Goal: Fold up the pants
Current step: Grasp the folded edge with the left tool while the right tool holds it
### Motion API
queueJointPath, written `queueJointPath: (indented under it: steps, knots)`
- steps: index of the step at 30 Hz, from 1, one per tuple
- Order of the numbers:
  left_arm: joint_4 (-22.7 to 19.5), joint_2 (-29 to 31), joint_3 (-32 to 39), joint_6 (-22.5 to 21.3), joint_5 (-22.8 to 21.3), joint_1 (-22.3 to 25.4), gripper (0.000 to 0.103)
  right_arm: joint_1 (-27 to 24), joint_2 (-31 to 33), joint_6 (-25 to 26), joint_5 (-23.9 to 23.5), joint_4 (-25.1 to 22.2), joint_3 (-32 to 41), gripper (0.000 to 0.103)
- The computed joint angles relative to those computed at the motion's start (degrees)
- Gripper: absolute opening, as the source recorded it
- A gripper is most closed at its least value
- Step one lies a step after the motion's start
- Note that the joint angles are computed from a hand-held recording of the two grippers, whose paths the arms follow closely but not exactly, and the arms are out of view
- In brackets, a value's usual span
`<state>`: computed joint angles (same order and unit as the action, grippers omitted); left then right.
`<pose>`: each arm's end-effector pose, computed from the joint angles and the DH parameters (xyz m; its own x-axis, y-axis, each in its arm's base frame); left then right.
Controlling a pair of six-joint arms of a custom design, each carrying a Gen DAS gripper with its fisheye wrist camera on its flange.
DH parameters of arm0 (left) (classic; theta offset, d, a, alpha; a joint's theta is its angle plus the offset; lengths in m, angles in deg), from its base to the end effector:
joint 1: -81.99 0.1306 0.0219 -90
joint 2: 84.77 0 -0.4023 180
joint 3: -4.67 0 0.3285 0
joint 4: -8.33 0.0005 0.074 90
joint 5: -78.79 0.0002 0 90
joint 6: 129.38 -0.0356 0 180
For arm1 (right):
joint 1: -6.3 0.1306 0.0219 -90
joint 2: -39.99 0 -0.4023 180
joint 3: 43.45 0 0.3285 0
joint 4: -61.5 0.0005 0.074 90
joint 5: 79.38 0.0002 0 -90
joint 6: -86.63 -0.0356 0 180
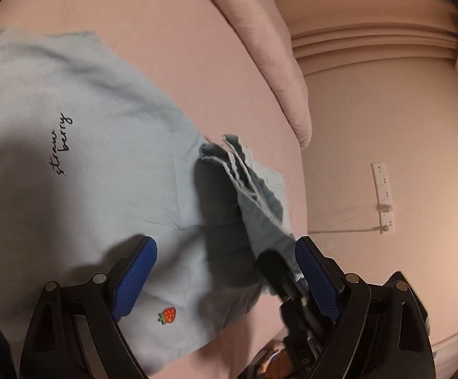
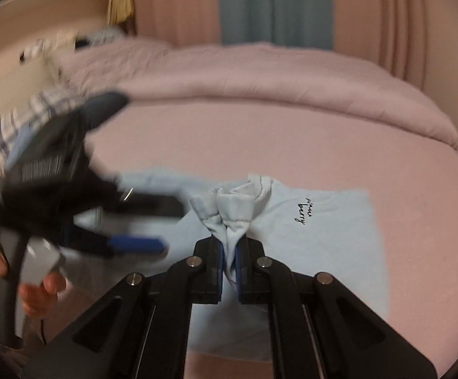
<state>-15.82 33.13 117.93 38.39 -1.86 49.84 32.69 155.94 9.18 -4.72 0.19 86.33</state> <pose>0.5327 -0.3422 0.4068 -0.7173 -0.6881 -0.1092 -0.2617 0.4114 -0.8731 0.5245 0.2702 0.4909 -0.5165 -0.4902 -0.7021 -0.7182 0.6945 0.0435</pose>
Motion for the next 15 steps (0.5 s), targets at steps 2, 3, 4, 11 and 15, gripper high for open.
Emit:
queueJointPath:
  steps: [2,3,4,11,15]
  knots:
    - [0.8,0.1,0.0,0.9,1.2,0.4,0.088,0.1,1.0,-0.2,0.0,-1.3,1.1,0.007]
    - [0.4,0.7,1.0,0.9,1.6,0.5,0.088,-0.3,1.2,-0.4,-0.7,-1.7,1.7,0.007]
    - [0.1,1.2,2.0,0.7,2.0,0.6,0.089,-0.7,1.8,-0.5,-1.2,-2.2,3.0,0.007]
    - [-3.8,8.9,15.3,0.1,7.6,1.5,0.085,-0.9,-1.0,0.2,-2.8,0.7,-2.2,0.010]
    - [-18.8,11.1,23.1,-7.5,3.2,0.9,0.020,1.1,-4.2,4.0,-1.0,5.7,-9.2,0.010]
